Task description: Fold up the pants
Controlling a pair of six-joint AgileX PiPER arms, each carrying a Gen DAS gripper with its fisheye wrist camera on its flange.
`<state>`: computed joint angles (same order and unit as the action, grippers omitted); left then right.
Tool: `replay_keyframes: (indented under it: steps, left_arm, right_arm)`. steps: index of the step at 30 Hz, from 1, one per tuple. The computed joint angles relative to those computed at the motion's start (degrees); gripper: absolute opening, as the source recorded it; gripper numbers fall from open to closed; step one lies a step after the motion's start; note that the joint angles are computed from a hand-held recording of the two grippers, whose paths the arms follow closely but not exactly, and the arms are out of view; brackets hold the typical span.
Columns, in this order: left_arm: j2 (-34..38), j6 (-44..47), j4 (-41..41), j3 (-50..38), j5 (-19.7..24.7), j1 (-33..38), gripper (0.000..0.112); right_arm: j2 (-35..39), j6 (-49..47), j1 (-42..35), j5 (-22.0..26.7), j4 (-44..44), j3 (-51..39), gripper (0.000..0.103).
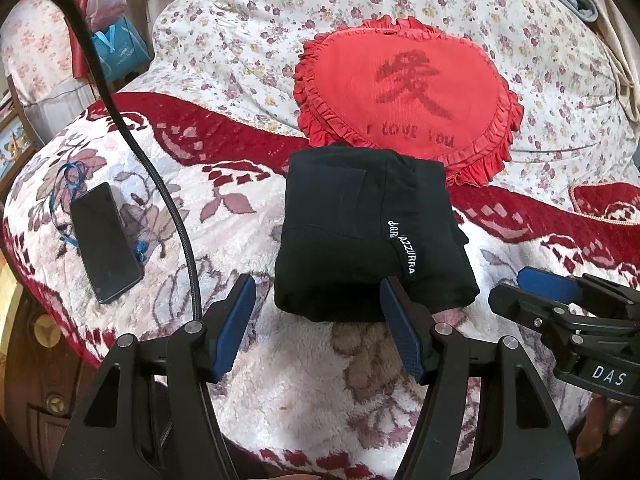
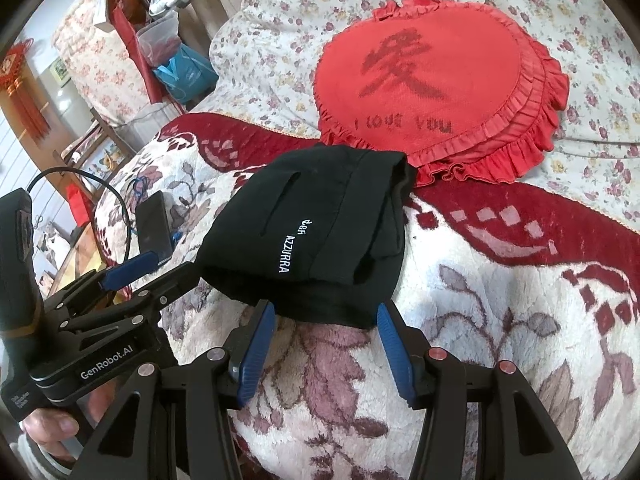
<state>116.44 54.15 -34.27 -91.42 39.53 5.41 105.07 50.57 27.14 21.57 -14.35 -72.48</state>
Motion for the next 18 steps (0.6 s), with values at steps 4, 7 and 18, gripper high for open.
replay_keyframes:
  steps: [4, 7, 18]
  left_arm:
    - [-0.33, -0.30, 0.00, 0.18, 0.19, 0.18, 0.065]
    - [-0.32, -0.32, 0.05, 0.18, 0.22, 0.20, 0.065]
    - [-0.24, -0.33, 0.39, 0.38, -0.33, -0.01, 0.065]
  right_arm:
    - [-0.11, 0.45, 0.05, -0.09, -0.30, 0.14, 0.052]
    - [-0.16, 1.29, 0.22, -0.28, -0.79, 0.29, 0.052]
    - [0.02, 0.95, 0.10, -0.74, -0.10, 0.58, 0.053]
